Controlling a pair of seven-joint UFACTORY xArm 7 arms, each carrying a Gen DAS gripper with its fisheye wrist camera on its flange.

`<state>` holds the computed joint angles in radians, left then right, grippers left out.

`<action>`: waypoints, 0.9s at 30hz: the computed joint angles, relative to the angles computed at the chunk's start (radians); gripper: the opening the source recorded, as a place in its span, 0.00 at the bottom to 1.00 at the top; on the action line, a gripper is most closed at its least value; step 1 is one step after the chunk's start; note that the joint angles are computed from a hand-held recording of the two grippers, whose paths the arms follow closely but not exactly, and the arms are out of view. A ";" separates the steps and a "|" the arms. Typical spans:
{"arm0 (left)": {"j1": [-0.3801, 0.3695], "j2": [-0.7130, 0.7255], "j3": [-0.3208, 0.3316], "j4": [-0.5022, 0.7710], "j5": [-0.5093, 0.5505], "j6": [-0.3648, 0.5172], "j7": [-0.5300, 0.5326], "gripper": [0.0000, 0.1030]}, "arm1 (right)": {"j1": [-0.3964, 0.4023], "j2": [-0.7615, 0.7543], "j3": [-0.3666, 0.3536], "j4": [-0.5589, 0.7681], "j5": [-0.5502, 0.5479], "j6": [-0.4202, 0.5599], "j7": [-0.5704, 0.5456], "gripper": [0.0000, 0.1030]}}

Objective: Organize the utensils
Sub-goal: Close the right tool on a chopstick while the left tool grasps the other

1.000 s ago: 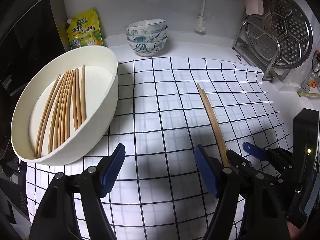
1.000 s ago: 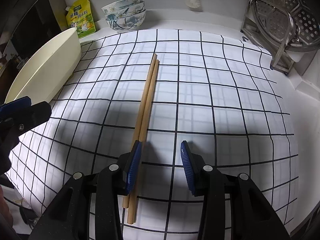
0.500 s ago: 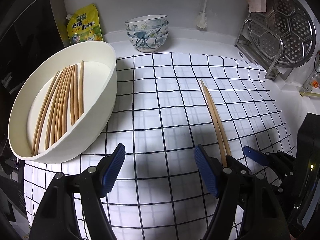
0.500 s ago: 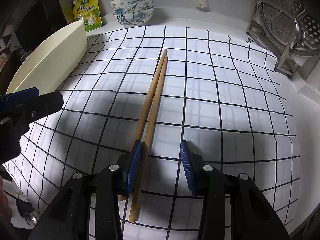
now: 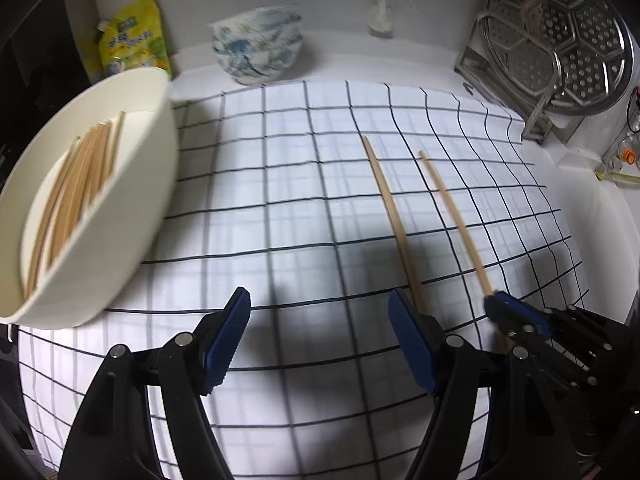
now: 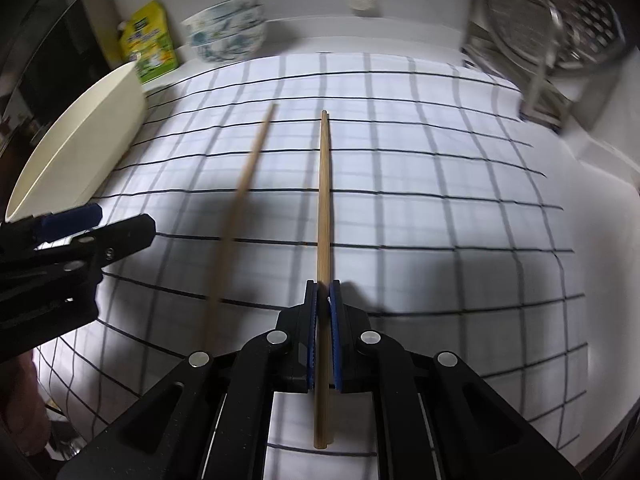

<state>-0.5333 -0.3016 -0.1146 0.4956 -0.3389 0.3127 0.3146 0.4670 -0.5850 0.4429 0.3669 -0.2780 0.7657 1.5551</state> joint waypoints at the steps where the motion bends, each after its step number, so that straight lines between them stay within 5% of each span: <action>1: -0.004 0.016 -0.008 0.006 -0.001 -0.002 -0.009 0.68 | 0.011 -0.024 -0.003 -0.013 0.012 0.016 0.003 0.06; 17: 0.001 0.088 -0.091 0.003 0.156 -0.104 -0.176 0.70 | 0.052 -0.152 0.002 -0.078 0.067 0.074 0.017 0.08; 27: 0.100 0.117 -0.164 0.010 0.392 -0.131 -0.416 0.70 | 0.008 -0.107 0.002 -0.054 0.037 0.085 -0.008 0.40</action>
